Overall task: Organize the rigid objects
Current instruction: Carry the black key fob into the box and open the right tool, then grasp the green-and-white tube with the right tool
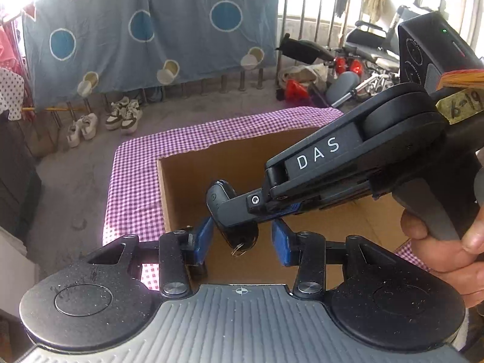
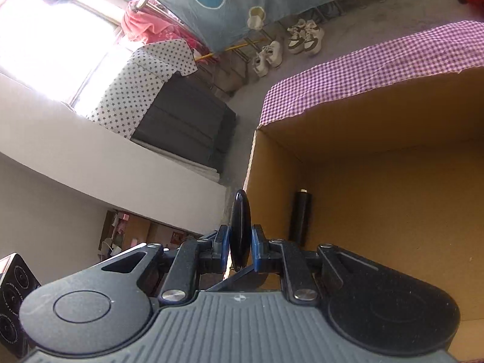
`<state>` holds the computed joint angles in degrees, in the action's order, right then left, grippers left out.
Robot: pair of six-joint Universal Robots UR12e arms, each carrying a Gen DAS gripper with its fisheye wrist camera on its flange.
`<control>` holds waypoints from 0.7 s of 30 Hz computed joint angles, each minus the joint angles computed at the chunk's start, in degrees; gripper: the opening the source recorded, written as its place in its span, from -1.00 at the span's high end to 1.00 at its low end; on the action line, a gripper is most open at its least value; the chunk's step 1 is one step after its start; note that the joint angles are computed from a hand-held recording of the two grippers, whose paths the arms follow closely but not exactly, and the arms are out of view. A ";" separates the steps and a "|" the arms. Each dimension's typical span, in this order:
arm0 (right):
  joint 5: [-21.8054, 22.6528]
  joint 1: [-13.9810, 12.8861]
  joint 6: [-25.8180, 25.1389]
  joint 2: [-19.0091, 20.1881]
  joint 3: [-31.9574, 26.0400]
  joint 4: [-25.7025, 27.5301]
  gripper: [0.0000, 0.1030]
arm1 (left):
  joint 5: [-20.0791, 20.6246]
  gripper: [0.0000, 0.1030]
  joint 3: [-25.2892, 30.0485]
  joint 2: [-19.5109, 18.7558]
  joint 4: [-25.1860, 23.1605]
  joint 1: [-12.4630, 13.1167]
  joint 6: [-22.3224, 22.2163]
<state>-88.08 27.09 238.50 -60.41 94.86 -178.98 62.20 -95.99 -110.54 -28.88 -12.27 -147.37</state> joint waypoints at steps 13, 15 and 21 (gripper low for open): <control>6.43 -4.88 2.24 6.62 -6.65 9.87 0.62 | 2.28 0.16 2.38 -2.23 -0.28 0.14 -1.44; 6.40 -5.05 2.11 6.96 -7.38 11.58 0.55 | 1.60 0.16 2.26 -2.05 -0.56 0.37 -1.51; 2.83 -4.21 0.77 5.46 -6.55 11.90 0.03 | -0.33 0.15 1.71 -1.27 -0.05 1.11 -2.03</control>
